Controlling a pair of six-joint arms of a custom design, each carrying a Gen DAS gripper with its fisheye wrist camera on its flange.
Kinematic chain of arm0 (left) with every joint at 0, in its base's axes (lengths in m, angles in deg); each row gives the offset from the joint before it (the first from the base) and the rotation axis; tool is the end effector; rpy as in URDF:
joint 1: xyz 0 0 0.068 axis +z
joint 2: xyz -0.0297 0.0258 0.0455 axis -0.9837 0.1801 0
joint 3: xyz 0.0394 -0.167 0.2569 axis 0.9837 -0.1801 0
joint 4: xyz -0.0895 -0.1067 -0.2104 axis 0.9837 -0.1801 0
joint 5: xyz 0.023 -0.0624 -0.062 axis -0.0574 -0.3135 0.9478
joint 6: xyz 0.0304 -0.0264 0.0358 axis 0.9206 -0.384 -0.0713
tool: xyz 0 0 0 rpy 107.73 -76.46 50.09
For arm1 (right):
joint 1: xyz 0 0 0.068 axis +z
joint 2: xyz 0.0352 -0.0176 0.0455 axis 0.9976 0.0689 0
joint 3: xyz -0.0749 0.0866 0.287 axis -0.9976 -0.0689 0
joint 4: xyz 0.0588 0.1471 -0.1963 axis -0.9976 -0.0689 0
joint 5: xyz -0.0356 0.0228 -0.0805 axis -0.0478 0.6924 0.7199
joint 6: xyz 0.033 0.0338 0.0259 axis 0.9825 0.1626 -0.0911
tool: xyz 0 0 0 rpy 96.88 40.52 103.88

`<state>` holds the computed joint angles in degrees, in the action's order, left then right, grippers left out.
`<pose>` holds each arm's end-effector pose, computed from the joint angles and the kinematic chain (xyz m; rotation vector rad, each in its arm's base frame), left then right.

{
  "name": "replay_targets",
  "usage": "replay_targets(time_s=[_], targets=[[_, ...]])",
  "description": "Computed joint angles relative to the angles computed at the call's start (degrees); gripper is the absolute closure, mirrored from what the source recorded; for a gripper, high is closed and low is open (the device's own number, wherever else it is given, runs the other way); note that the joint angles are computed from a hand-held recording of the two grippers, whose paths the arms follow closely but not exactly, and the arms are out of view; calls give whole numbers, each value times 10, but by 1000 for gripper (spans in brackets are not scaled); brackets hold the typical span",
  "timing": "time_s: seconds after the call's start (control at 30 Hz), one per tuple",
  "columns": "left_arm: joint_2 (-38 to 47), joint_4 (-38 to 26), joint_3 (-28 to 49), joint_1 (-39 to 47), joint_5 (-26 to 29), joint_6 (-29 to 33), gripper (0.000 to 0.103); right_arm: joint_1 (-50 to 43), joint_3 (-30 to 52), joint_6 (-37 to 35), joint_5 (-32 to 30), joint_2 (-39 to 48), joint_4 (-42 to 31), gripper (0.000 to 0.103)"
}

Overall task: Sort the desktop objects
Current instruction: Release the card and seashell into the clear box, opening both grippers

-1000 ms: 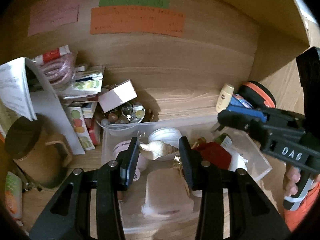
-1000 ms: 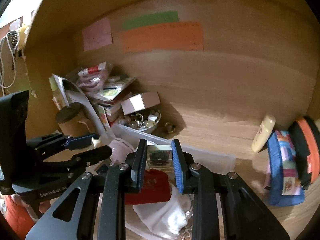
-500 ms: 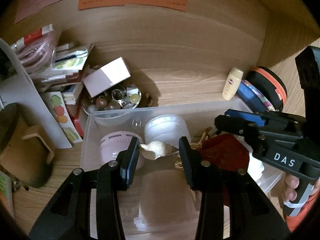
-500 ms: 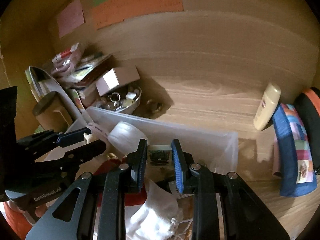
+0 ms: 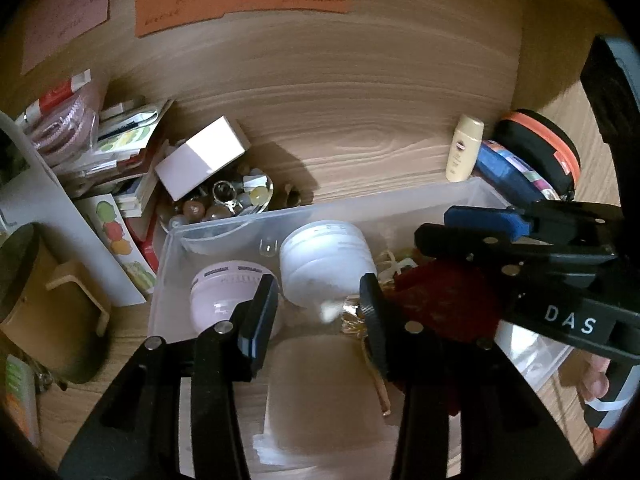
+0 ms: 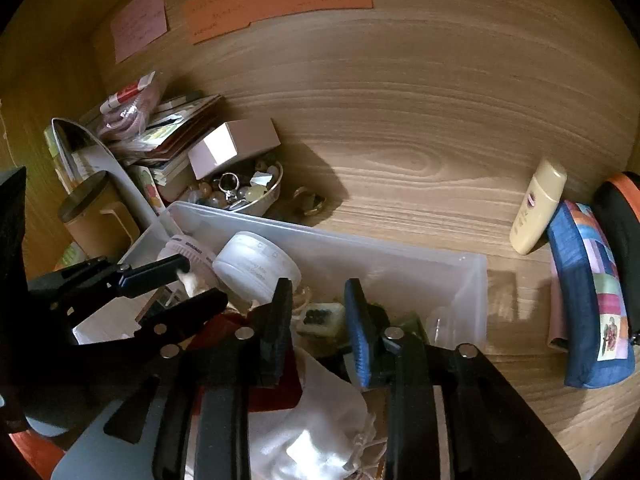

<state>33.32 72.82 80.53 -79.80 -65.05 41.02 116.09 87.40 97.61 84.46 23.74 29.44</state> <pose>0.1836 -0.0079 0.1108 0.3088 2.2574 -0.1513 0.2123 0.1213 0.1234 -0.3779 2.3105 0.3155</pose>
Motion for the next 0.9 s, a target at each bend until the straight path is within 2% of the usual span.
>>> replay_targets(time_s=[0.1, 0.2, 0.33, 0.4, 0.53, 0.6, 0.63, 0.67, 0.8, 0.9], targets=[[-5, 8, -6, -1, -6, -1, 54, 1, -8, 3, 1, -6, 12, 62], [-12, 7, -7, 6, -1, -3, 48, 1, -16, 4, 4, -22, 20, 58], [-24, 22, -18, 13, -4, -9, 27, 3, -25, 7, 11, -37, 27, 46], [-35, 27, -24, 15, -4, -7, 26, 5, -29, 8, 22, -42, 33, 36], [-46, 31, -28, 14, -20, -7, 16, 0, -32, 6, 23, -50, 35, 33], [-50, 33, -29, 14, -42, -8, 10, -3, -33, 6, 24, -53, 35, 27], [-53, 33, -30, 17, -45, -7, 7, -1, -34, 9, 30, -53, 35, 19], [-56, 30, -29, 22, -45, -7, 6, 1, -33, 13, 38, -53, 33, 15], [-76, -27, -8, 60, -17, 0, 4, 4, -24, 9, 33, -52, 9, 15], [-108, -82, 7, 84, -3, -2, 4, 11, -19, 11, 57, -62, -14, 15]])
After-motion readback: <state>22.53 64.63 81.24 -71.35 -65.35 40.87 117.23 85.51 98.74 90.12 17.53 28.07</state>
